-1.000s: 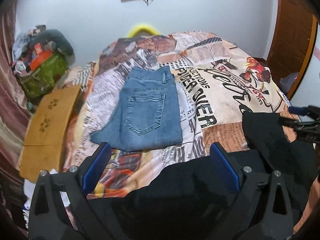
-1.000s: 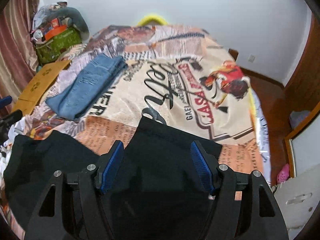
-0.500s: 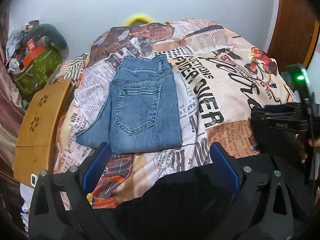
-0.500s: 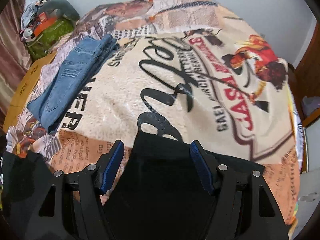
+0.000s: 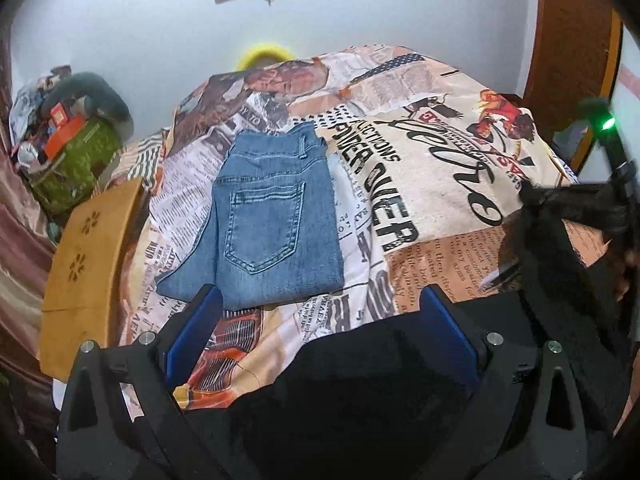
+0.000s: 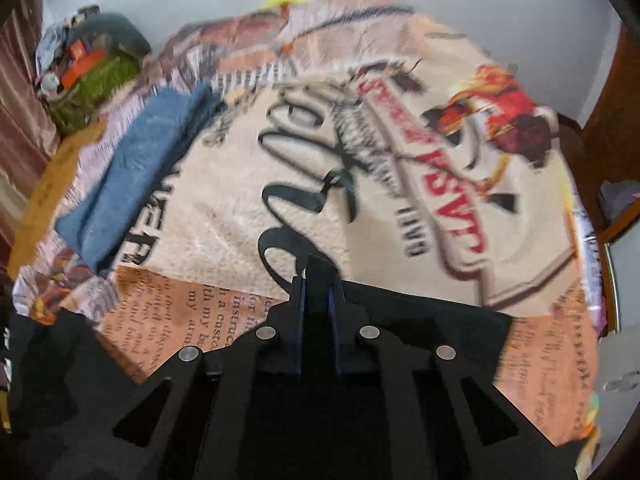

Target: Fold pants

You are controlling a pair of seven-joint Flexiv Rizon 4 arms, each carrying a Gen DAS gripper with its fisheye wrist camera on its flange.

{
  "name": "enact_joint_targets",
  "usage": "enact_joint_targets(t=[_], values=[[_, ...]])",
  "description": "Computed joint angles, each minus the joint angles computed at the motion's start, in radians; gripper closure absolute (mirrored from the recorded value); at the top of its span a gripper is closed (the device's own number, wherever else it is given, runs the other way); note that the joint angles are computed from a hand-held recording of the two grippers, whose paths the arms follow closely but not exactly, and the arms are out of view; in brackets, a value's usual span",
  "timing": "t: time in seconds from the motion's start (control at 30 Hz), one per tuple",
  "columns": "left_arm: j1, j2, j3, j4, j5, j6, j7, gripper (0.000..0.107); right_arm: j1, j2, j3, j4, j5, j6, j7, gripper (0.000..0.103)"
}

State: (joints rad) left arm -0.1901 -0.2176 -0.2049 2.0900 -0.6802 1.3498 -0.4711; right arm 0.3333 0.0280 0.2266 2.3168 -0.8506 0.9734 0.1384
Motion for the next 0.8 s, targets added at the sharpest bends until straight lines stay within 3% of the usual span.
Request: enact_joint_targets(t=[0.2,0.33,0.57,0.8], values=[[-0.028,0.093,-0.012,0.067,-0.114,0.003,0.100,0.007,-0.007,0.231,0.097,0.056,0.020,-0.153,0.024,0.094],[-0.079,0.143,0.031,0.093,-0.121,-0.032,0.116,0.007,0.008,0.346,0.156,0.061,0.062,-0.271,0.019,0.094],[-0.122,0.200,0.089,0.120,0.028,-0.175,0.016,0.007,0.039,0.525,0.267,0.070,0.155,-0.470,0.011,0.094],[-0.136,0.224,0.104,0.153,0.199,-0.305,-0.060,0.007,0.123,0.644,0.357,0.108,0.343,-0.628,0.035,0.094]])
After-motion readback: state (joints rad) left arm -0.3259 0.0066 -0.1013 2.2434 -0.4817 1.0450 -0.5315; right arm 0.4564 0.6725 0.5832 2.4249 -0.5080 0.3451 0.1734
